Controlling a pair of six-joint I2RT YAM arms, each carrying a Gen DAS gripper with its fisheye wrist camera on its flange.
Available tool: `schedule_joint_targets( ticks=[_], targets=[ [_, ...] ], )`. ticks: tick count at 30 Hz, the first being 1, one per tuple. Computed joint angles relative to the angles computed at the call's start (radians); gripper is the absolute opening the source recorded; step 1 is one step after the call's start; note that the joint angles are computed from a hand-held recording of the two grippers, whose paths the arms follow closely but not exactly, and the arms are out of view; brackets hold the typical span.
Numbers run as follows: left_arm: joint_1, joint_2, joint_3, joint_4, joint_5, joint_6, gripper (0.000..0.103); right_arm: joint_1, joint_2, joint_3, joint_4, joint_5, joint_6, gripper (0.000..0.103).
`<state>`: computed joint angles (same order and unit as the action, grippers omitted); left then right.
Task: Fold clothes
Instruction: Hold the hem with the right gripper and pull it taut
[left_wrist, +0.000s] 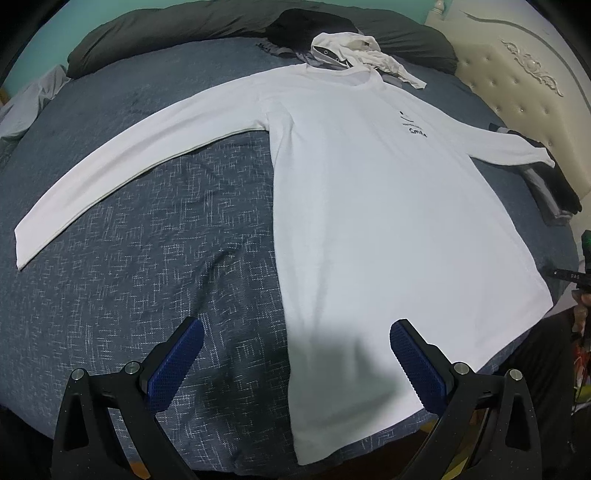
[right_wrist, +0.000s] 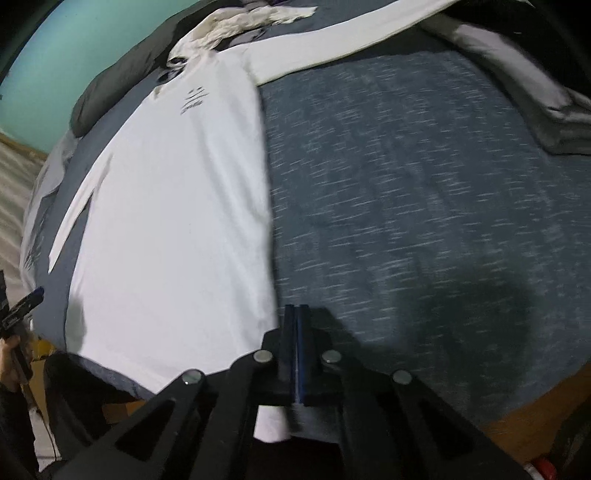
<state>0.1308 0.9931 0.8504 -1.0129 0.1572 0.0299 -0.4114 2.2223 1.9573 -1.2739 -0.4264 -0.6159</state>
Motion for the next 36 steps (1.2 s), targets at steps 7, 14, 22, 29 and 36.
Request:
schedule_joint_targets(
  ticks=[7,14,22,29,36],
  targets=[
    [-0.002,0.007,0.005,0.005,0.006,-0.001,0.103,-0.020,0.047,0.101,-0.155,-0.070,-0.035,0.001],
    [0.000,0.004,0.015,0.001,0.016,-0.003,0.103,0.023,0.029,0.044,-0.102,-0.012,0.019,0.004],
    [0.062,0.017,0.036,-0.015,0.050,0.054,0.103,0.058,-0.056,-0.080,-0.039,-0.002,0.018,0.036],
    [0.110,0.060,0.053,-0.012,0.084,0.095,0.103,0.018,-0.089,-0.120,-0.058,-0.020,0.009,0.020],
    [0.137,0.089,0.051,0.003,0.095,0.114,0.103,-0.043,-0.092,-0.100,-0.099,-0.088,-0.012,0.002]
  ],
)
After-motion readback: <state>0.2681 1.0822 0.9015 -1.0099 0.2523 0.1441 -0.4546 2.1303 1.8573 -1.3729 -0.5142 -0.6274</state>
